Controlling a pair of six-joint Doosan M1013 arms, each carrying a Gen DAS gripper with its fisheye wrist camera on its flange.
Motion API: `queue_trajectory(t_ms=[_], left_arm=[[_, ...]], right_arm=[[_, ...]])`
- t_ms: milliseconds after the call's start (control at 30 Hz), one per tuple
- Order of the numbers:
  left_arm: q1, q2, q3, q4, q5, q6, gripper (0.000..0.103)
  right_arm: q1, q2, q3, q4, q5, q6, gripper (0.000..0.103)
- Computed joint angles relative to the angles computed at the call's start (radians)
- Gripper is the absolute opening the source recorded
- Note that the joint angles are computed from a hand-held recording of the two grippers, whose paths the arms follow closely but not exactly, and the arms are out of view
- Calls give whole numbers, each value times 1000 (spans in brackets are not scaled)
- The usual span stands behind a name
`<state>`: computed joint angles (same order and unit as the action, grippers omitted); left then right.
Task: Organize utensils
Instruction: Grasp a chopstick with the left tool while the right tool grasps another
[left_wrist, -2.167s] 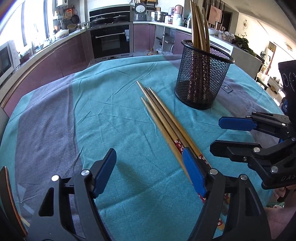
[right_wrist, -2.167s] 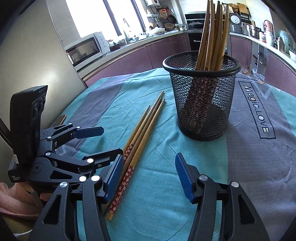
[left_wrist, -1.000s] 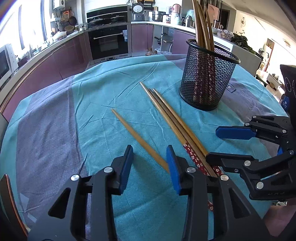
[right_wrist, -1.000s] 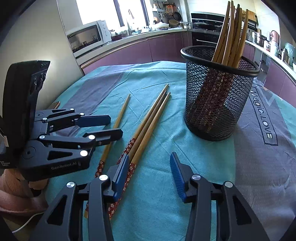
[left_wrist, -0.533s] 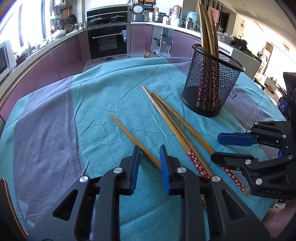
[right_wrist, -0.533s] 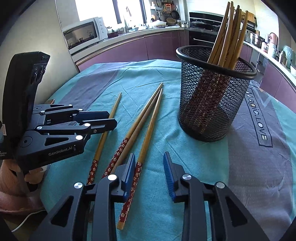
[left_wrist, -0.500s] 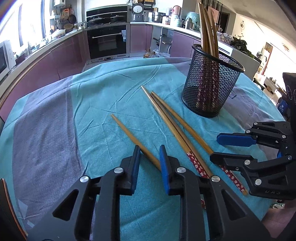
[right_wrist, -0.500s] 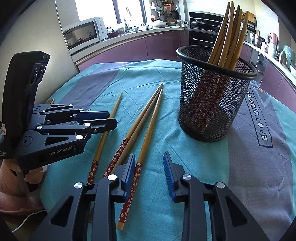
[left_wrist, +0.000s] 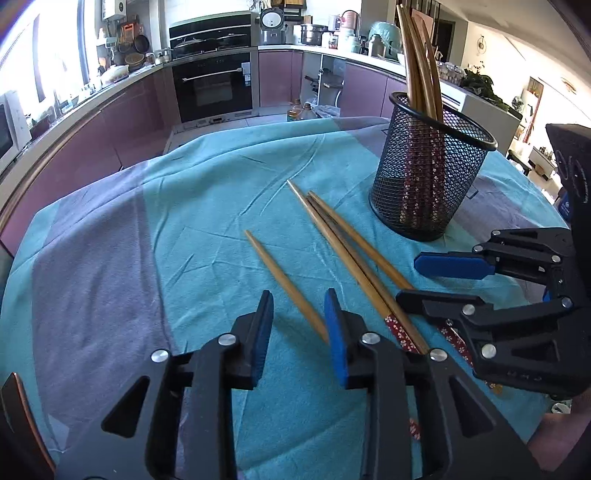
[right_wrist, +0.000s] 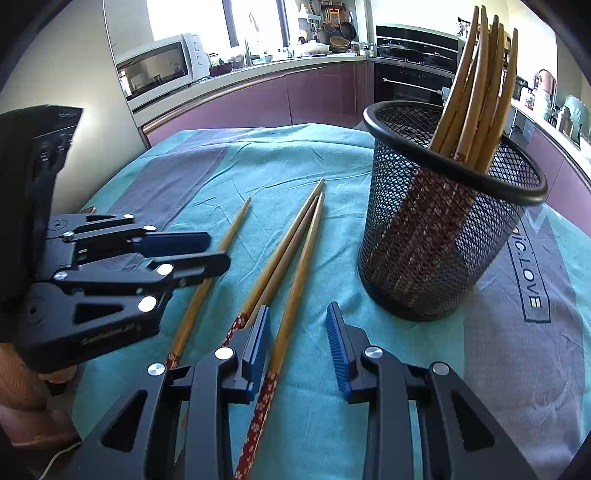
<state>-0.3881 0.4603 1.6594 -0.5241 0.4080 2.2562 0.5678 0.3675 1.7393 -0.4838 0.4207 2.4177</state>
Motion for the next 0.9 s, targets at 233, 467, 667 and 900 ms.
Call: queue_trajectory(t_ms=[233, 467, 667, 900], left_arm=[[1, 0, 0, 24, 25, -46, 33], [-6, -1, 5, 5, 21, -48, 18], [-6, -12, 21, -7, 13, -59, 8], [0, -35, 46, -105, 14, 51, 8]], right_arm=[[1, 10, -13, -32, 11, 43, 22], [-10, -5, 14, -12, -30, 94, 6], [-10, -23, 40, -45, -66, 156, 6], [-4, -43, 60, 9, -105, 50, 6]])
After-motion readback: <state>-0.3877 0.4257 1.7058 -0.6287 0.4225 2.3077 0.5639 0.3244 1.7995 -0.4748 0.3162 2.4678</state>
